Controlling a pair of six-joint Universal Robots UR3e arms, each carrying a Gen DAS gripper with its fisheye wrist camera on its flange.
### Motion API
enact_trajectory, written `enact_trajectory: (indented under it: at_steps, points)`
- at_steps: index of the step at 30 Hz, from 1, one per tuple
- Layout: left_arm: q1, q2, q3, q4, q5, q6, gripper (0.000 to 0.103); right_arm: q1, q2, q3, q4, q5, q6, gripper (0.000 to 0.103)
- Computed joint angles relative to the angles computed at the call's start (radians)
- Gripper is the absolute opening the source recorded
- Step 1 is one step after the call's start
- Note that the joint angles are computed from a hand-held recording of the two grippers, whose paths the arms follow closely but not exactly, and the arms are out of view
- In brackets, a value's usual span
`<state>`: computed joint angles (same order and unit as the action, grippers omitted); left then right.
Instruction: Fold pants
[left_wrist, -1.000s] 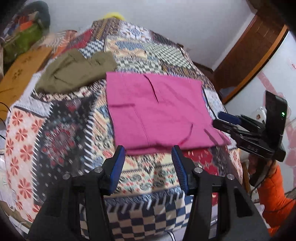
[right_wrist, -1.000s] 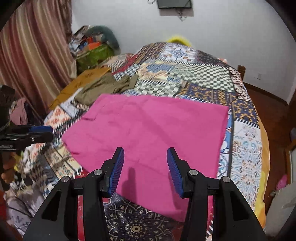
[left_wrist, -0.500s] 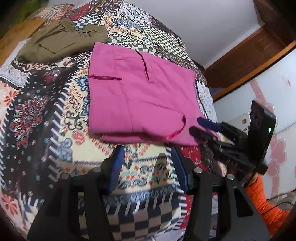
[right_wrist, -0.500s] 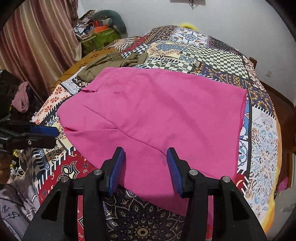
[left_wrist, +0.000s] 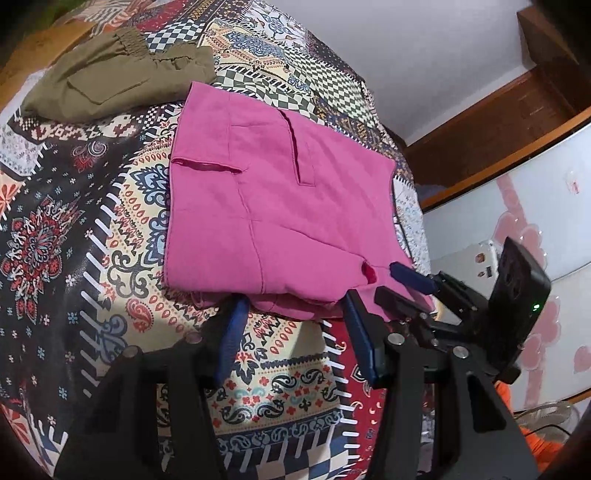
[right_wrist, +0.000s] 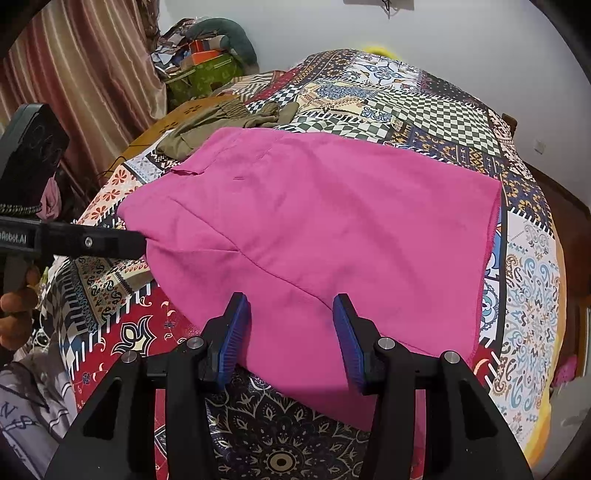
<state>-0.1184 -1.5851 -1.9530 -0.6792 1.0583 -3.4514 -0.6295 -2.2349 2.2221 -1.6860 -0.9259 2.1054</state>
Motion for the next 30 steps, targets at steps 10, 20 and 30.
enact_trajectory:
  at_steps: [10, 20, 30]
  points:
    - [0.025, 0.003, -0.017, 0.030, -0.034, -0.022, 0.052, 0.013, 0.031, -0.004, -0.026, -0.002, -0.006, 0.045]
    - [0.042, -0.106, 0.026, 0.086, -0.065, -0.099, 0.052, 0.010, 0.039, -0.001, -0.032, 0.003, -0.015, 0.045]
    - [-0.031, -0.188, 0.141, 0.079, 0.073, -0.063, 0.043, 0.001, 0.037, -0.001, -0.020, 0.008, -0.019, 0.045]
